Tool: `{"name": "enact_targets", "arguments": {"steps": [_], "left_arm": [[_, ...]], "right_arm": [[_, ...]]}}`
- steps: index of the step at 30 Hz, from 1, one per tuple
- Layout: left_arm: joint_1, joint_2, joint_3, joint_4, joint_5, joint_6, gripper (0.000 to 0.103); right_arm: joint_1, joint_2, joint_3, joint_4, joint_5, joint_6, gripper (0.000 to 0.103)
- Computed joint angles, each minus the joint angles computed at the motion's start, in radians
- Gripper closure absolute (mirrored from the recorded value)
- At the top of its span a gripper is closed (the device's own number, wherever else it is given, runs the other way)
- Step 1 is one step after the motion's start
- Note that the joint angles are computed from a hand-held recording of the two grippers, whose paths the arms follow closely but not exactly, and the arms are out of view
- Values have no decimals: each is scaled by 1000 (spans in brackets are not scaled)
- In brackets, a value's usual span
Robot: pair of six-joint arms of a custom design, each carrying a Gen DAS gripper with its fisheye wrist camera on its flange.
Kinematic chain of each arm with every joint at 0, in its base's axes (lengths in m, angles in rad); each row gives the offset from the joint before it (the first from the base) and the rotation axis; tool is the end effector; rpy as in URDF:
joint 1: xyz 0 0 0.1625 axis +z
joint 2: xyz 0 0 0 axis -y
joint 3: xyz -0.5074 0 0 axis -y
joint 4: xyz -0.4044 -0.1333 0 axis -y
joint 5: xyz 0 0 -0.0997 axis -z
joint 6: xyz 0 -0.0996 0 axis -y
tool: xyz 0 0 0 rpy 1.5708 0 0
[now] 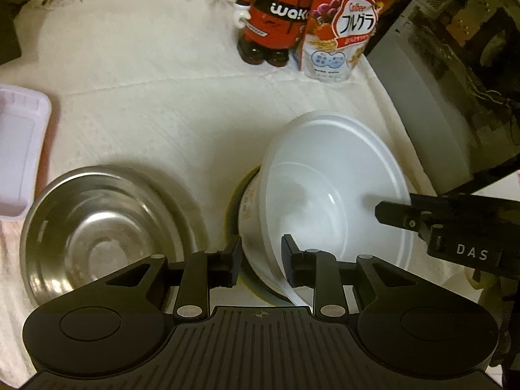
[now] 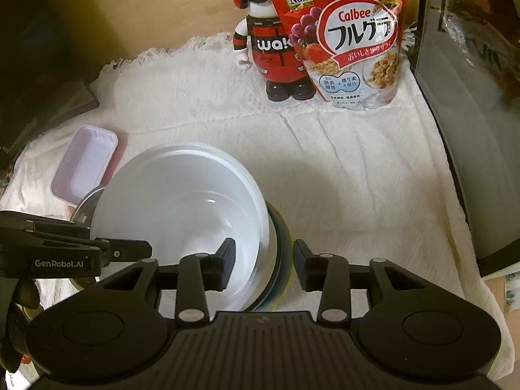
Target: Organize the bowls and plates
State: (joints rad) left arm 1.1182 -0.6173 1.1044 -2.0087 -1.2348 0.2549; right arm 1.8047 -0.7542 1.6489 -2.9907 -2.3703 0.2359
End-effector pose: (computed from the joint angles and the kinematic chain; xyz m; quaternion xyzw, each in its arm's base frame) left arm -0.2293 -0.8515 0.1681 0.3453 0.9232 0.0076 0.1687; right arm 0.2326 -0.7093 0.1844 -0.1019 -0.8895 0.3200 0.3099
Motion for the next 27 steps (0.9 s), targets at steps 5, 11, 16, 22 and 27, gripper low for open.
{"name": "enact_targets", "arguments": {"steps": [5,11,16,22,27], "left_arm": [[-10,-7,41,-57,49,42,74],[-6,-4,36,-72,38,43,74],[0,5,16,-66,22,32,74],[1,27,-12,-31,21,40,74],[13,70,-98,81,6,26,74]], "right_arm": [[7,17,-17,-21,-35,-39,58],[10,34,-35,-42,-63,-90,53],[-8,35,-36,-31,-34,-75,52],[-29,29,-21,-4,-9,-27,51],[-58,17,-3,16,26,31,48]]}}
